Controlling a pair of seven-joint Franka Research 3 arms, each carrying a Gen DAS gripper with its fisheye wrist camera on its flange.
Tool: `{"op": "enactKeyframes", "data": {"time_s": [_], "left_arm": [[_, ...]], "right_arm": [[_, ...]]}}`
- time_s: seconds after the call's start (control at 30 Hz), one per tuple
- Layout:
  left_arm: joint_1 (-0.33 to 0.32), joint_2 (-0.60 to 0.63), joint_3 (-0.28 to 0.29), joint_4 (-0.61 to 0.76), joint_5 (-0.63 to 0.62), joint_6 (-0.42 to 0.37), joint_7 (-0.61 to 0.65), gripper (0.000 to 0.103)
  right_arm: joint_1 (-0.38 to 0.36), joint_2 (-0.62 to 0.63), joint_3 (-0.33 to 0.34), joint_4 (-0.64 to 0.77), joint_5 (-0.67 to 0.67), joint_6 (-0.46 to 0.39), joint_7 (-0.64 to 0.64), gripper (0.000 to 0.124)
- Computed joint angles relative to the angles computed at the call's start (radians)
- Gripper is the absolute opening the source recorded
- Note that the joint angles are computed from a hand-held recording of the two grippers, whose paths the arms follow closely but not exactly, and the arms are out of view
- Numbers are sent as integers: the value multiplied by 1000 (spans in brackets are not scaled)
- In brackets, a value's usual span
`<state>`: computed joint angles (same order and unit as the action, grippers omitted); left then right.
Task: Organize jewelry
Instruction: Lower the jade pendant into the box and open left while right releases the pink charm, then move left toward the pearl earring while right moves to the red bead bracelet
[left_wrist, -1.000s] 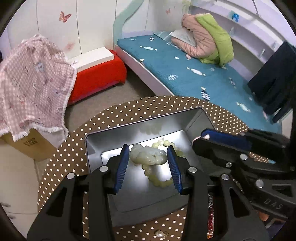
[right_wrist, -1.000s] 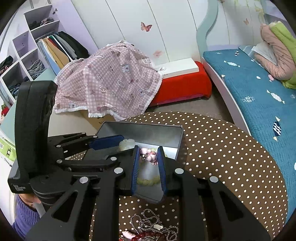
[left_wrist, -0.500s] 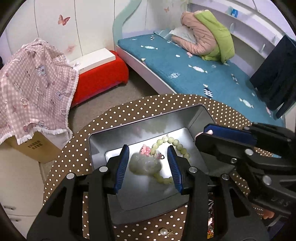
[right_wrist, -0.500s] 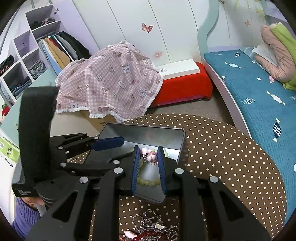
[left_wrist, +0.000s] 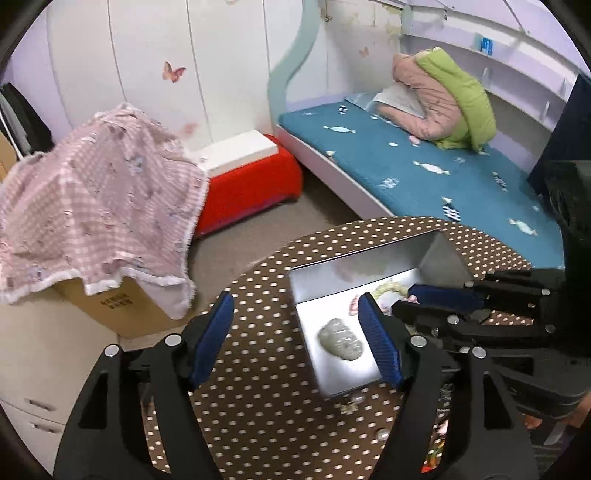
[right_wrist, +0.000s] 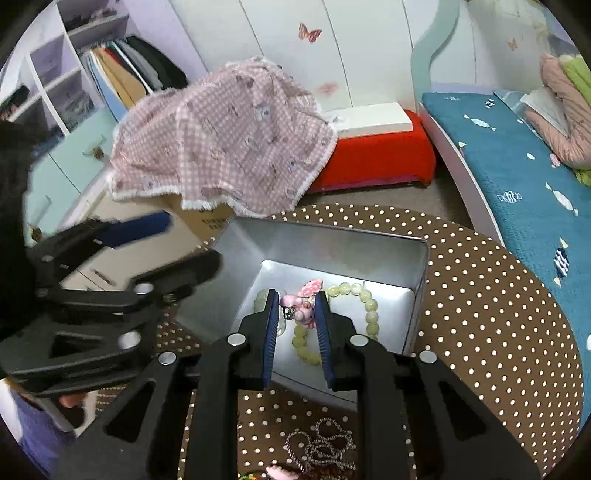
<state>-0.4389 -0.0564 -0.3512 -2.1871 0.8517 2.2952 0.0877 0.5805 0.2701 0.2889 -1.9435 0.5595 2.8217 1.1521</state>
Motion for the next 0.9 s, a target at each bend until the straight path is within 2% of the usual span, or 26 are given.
{"op": "enactKeyframes", "data": {"time_s": [0.07,0.2,0.27,0.37,0.53,0.63,0.8,0.9], "left_arm": [[0,-8,0,-9,-2,-3,4,73],[-1,-6,-3,-12,0,-12,-5,73],[-1,-11,-3,-18,4,-6,-15,73],[-5,-36,-13,-47,22,-4,-53,73],[-29,-104,-60,-118,69,-24,-179,73],[-52,-104,-94,-128,86,-57,-255,73],[-108,-18,-118,-83,96,-129,-312,73],[-133,34,-97,-67,97,-89,-340,72]], "right_arm": [[30,8,-31,7,-69,5,60,21],[34,11,-38,7,-119,9,96,21],[20,2,-24,-9,-103,25,82,23],[-5,-36,2,-60,-45,72,33,34],[-38,-152,44,-200,116,176,-135,40],[-28,-224,48,-287,278,230,-289,44],[31,-271,6,-364,461,259,-434,46],[55,-283,-17,-387,557,242,-499,46]]}}
